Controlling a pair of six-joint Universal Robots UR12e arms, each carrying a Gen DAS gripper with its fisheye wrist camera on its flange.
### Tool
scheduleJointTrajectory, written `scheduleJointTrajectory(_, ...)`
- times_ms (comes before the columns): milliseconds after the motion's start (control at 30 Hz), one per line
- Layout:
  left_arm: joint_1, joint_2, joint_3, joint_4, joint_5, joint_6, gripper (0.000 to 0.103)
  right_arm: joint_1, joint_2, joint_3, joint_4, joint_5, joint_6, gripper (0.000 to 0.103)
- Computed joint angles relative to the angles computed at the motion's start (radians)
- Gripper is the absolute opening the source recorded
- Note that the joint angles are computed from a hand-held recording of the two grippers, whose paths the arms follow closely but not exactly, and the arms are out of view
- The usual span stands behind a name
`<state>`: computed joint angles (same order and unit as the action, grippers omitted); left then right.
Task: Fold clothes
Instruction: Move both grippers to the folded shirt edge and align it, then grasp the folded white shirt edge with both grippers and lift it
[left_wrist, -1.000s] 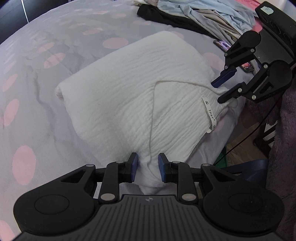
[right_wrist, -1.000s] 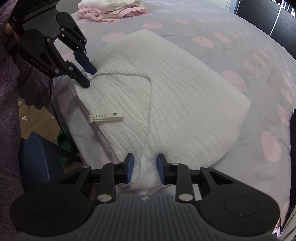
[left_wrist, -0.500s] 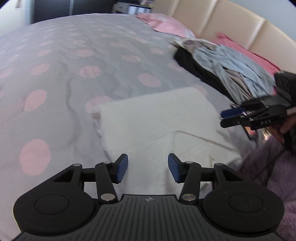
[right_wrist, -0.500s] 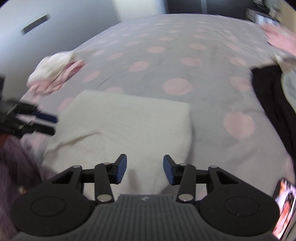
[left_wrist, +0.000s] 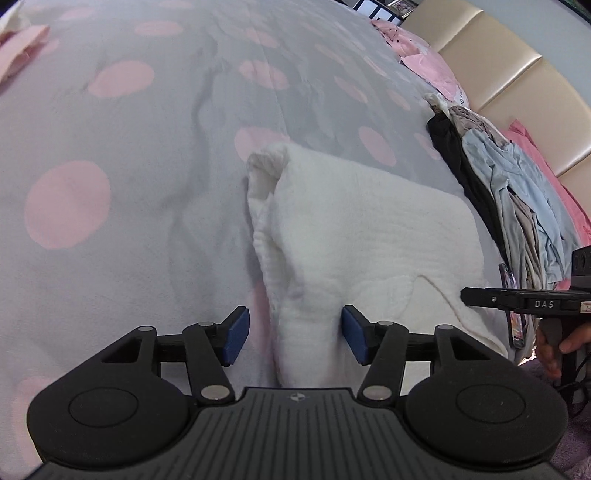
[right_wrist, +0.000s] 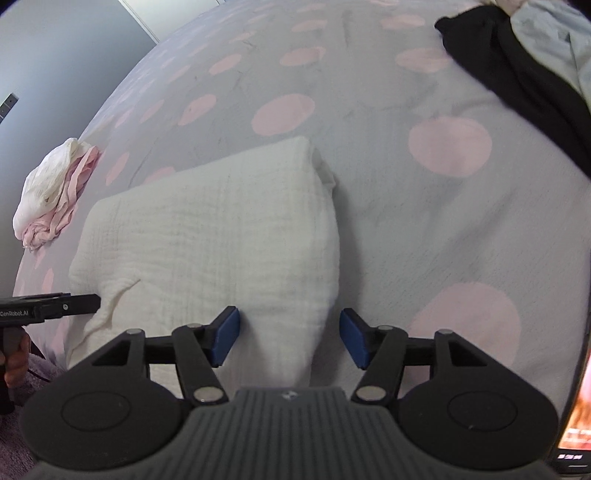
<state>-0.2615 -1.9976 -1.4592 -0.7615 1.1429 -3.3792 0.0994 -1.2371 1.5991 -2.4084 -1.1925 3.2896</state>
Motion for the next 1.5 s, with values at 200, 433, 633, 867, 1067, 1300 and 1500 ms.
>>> scheduleJointTrajectory(200, -0.003, -0.017, 0.012, -0.023, -0.02, 0.0, 0.06, 0.005, 0.01, -0.002, -0.002, 0.006, 0.005, 0.063)
scheduleJointTrajectory(433, -0.016, -0.027, 0.023, -0.023, 0.008, 0.004, 0.063, 0.011, 0.029, -0.003, -0.021, 0.06, 0.01, 0.05)
scheduleJointTrajectory(633, -0.032, -0.022, 0.008, 0.037, 0.036, 0.024, 0.053, 0.01, 0.026, 0.011, -0.055, 0.075, 0.046, 0.039)
scheduleJointTrajectory(867, -0.039, -0.013, -0.007, 0.093, 0.051, 0.015, 0.034, 0.014, 0.016, 0.024, -0.109, 0.078, 0.09, 0.03)
scheduleJointTrajectory(1067, -0.024, -0.003, -0.017, 0.124, 0.017, -0.023, 0.025, 0.013, 0.005, 0.028, -0.178, 0.112, 0.112, 0.028)
scheduleJointTrajectory(1300, 0.003, 0.014, -0.027, 0.22, -0.022, -0.071, 0.022, 0.021, 0.015, -0.008, -0.233, 0.16, 0.144, 0.027)
scheduleJointTrajectory(1500, 0.044, 0.033, -0.023, 0.283, -0.026, -0.132, 0.022, 0.045, 0.052, -0.087, -0.27, 0.195, 0.187, 0.027)
